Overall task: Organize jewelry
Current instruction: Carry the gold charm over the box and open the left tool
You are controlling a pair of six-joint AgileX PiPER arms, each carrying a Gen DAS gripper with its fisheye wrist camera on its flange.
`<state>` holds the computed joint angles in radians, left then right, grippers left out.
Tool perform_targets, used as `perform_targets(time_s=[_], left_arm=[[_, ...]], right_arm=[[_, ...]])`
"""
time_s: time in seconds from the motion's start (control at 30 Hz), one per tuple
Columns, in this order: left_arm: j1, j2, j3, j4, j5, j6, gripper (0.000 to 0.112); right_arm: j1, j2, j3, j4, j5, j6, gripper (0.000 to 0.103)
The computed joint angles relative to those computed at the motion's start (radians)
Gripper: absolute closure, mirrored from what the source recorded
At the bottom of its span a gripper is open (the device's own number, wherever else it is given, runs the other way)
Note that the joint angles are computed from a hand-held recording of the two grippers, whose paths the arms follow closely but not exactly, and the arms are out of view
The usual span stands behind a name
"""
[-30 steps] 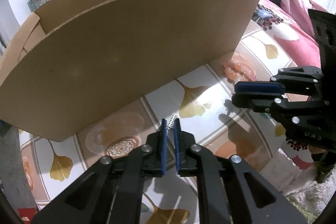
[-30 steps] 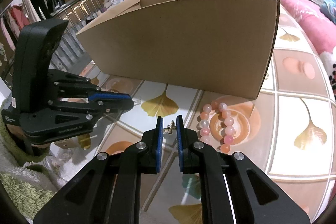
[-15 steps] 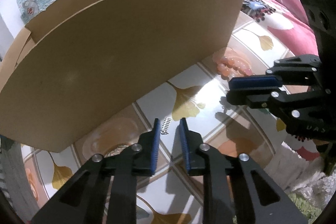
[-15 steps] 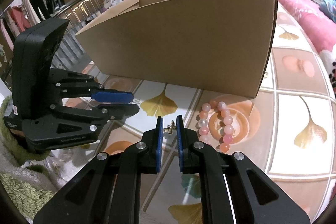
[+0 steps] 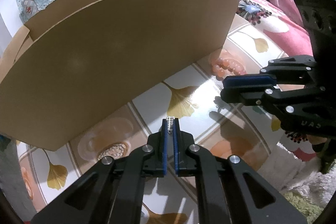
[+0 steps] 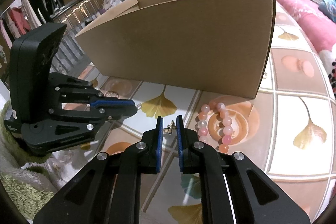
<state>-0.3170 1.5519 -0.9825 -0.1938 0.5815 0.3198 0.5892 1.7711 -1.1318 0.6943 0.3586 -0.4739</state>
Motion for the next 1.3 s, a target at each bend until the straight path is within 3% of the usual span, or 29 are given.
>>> perform_targets(time_s=[0.33, 0.53, 0.63, 0.77, 0.9, 1.03, 1.17, 1.3], left_arm=[[0.104, -0.156, -0.015, -0.263, 0.102, 0.210, 0.108], [0.171, -0.166, -0.171, -0.381, 0.179, 0.295, 0.108], [0.152, -0.096, -0.260, -0.301, 0.150, 0.232, 0.108], [0.161, 0.064, -0.398, -0.277, 0.181, 0.188, 0.108], [0.164, 0.221, -0.556, -0.244, 0.239, 0.116, 0.108], [0.165, 0.363, -0.738, -0.218, 0.319, 0.005, 0.108], [0.183, 0.432, -0.842, -0.249, 0.380, -0.038, 0.105], [0.193, 0.432, -0.844, -0.265, 0.360, -0.045, 0.094]], right_arm=[[-0.004, -0.070, 0.011, 0.009, -0.009, -0.018, 0.093], [-0.026, -0.136, -0.046, 0.055, -0.011, -0.098, 0.093], [-0.051, -0.113, -0.117, 0.091, -0.001, -0.159, 0.093], [-0.081, -0.012, -0.257, 0.008, 0.042, -0.106, 0.093], [-0.095, 0.141, -0.473, -0.165, 0.139, 0.062, 0.093], [-0.129, 0.280, -0.701, -0.221, 0.275, 0.157, 0.090], [-0.171, 0.331, -0.796, -0.156, 0.345, 0.146, 0.077], [-0.206, 0.315, -0.775, -0.086, 0.342, 0.115, 0.077]])
